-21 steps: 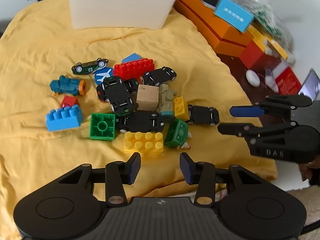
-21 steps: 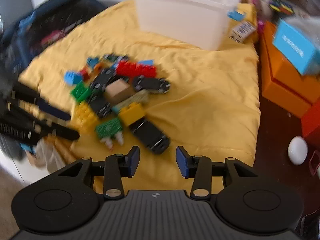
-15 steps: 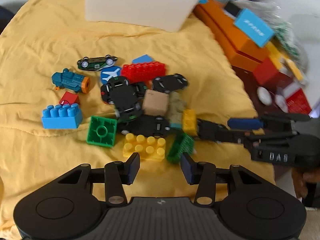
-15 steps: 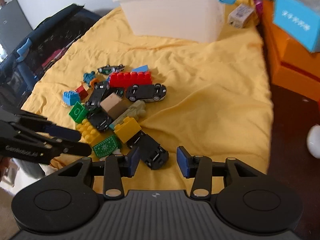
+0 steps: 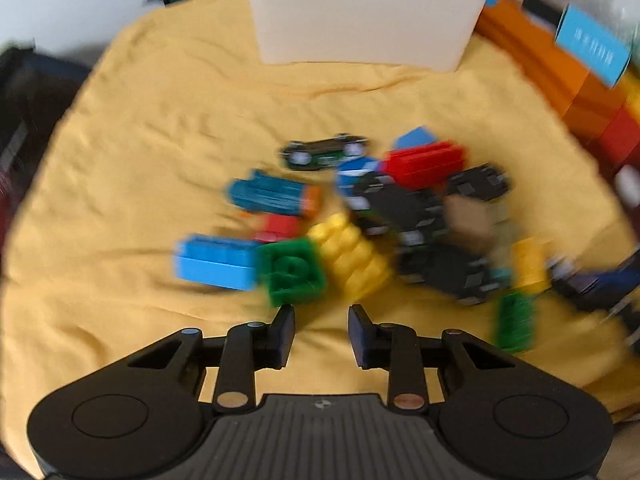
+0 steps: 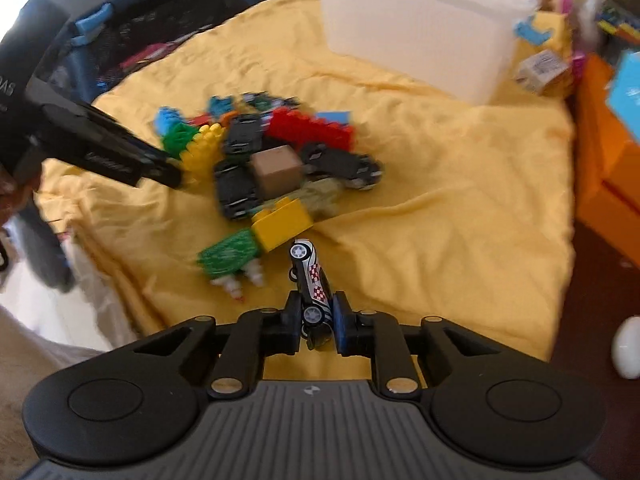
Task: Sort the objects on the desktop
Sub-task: 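Grasp the white-red toy car with the right gripper while the left grasps a black car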
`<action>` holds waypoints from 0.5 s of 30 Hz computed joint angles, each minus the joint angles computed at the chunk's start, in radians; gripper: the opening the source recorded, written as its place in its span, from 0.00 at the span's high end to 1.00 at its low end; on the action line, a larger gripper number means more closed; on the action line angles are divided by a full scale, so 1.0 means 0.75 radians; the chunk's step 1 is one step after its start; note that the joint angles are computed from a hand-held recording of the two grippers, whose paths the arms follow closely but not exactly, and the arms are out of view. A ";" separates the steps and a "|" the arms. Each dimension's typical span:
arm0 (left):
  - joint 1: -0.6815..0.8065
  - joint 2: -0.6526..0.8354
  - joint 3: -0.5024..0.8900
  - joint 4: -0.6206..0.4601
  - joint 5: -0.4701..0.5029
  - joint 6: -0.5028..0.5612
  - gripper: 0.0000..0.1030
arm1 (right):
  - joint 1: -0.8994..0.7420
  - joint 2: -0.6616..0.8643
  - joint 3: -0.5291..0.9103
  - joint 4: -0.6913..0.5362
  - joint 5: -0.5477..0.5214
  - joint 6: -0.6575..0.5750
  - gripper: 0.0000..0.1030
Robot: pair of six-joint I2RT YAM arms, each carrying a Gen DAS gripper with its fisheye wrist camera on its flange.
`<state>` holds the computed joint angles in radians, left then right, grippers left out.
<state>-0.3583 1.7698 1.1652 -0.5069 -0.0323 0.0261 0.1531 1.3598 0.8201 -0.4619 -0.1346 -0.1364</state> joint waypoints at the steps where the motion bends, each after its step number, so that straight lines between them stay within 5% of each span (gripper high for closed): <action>1: 0.020 0.005 0.013 -0.014 0.026 0.039 0.68 | -0.003 -0.004 -0.002 0.012 0.033 0.017 0.82; 6: 0.050 -0.092 0.005 -0.070 0.285 0.217 0.63 | 0.089 0.008 -0.024 0.066 0.289 -0.022 0.82; 10: -0.037 -0.104 0.001 -0.035 0.299 0.475 0.46 | 0.189 0.020 -0.039 0.065 0.435 -0.011 0.82; 15: -0.090 0.011 0.101 -0.060 0.244 0.897 0.46 | 0.173 0.014 0.003 -0.006 0.317 0.146 0.69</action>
